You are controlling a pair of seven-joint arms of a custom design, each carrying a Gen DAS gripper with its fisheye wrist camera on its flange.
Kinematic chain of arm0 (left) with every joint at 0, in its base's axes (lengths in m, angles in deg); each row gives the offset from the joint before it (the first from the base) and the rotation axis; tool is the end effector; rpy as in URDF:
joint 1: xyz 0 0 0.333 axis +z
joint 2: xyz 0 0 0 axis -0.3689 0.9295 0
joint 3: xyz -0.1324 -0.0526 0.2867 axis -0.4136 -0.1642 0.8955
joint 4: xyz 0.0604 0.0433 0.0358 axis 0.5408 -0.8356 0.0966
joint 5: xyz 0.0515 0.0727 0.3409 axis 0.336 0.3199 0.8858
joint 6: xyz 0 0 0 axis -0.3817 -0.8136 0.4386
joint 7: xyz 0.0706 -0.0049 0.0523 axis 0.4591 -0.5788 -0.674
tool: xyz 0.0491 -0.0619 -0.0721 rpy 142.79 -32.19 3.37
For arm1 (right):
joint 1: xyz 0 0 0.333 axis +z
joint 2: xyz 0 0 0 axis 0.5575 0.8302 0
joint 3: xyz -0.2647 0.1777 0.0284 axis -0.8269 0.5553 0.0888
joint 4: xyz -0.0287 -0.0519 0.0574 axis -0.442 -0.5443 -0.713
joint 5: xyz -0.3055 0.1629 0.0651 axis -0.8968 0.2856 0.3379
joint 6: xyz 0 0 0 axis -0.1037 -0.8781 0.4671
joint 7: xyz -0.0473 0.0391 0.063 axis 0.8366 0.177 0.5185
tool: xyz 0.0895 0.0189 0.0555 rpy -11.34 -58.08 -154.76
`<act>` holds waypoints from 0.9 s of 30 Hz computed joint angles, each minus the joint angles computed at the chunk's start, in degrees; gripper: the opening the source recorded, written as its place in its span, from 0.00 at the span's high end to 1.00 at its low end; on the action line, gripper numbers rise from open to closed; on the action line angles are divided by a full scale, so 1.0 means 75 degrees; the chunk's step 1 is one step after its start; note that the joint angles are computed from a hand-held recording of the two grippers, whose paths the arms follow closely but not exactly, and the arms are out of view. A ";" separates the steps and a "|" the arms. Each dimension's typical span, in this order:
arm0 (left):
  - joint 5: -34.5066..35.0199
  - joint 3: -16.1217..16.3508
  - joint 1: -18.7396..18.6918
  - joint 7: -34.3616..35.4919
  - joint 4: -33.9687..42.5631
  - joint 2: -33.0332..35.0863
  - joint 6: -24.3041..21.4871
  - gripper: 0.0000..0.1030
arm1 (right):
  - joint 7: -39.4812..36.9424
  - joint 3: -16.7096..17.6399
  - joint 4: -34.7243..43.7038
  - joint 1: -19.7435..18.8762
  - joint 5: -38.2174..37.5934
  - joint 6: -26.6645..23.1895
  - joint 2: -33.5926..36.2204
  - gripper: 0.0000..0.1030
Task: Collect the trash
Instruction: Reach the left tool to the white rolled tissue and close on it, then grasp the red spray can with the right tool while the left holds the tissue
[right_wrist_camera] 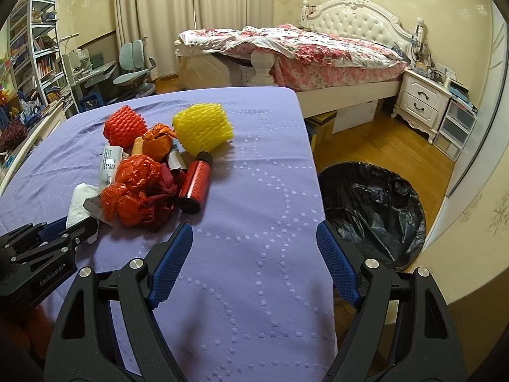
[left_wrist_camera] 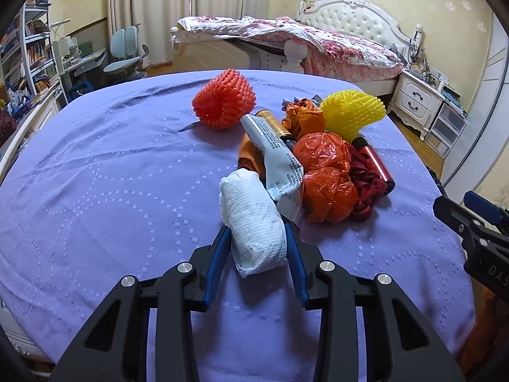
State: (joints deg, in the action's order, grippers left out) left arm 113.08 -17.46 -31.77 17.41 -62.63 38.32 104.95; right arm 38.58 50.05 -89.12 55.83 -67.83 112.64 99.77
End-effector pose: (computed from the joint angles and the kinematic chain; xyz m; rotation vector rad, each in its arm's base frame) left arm 0.5605 -0.1789 0.4229 -2.0769 1.4429 -0.6338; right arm 0.5688 0.2609 0.4761 -2.0400 1.2577 -0.4856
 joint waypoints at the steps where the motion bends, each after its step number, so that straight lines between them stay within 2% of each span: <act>1: 0.0014 0.0013 0.0004 -0.0043 -0.0058 -0.0055 0.0004 0.64 | -0.0011 0.0018 0.0061 0.0001 0.0011 -0.0035 0.0032 0.24; 5: 0.0100 0.0039 0.0072 -0.0274 -0.0239 -0.0235 -0.0014 0.64 | 0.0074 -0.0060 0.0323 0.0145 -0.0162 -0.0106 0.0211 0.26; 10: 0.0322 0.0046 0.0201 -0.0562 -0.0373 -0.0401 -0.0190 0.64 | -0.0139 0.0140 0.0876 0.0019 0.0068 -0.0491 0.0539 0.39; 15: 0.0539 0.0060 0.0386 -0.0789 -0.0369 -0.0466 -0.0403 0.64 | -0.0111 0.0171 0.1602 0.0047 0.0240 -0.0883 0.0950 0.44; 20: 0.0566 0.0079 0.0541 -0.0794 -0.0303 -0.0356 -0.0378 0.64 | 0.0080 -0.0002 0.2139 0.0301 -0.0009 -0.1178 0.1324 0.47; 22: 0.0490 0.0086 0.0580 -0.0740 -0.0264 -0.0298 -0.0363 0.64 | 0.0098 -0.0006 0.2277 0.0332 -0.0072 -0.1270 0.1431 0.52; 27: 0.0355 0.0133 0.0636 -0.0736 -0.0287 -0.0256 -0.0206 0.64 | 0.0149 -0.0033 0.2636 0.0391 -0.0171 -0.1594 0.1689 0.60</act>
State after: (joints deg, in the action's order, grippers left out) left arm 115.73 -16.46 -27.01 11.89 -64.78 36.40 103.40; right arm 39.70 49.81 -69.36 58.76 -69.11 100.69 112.44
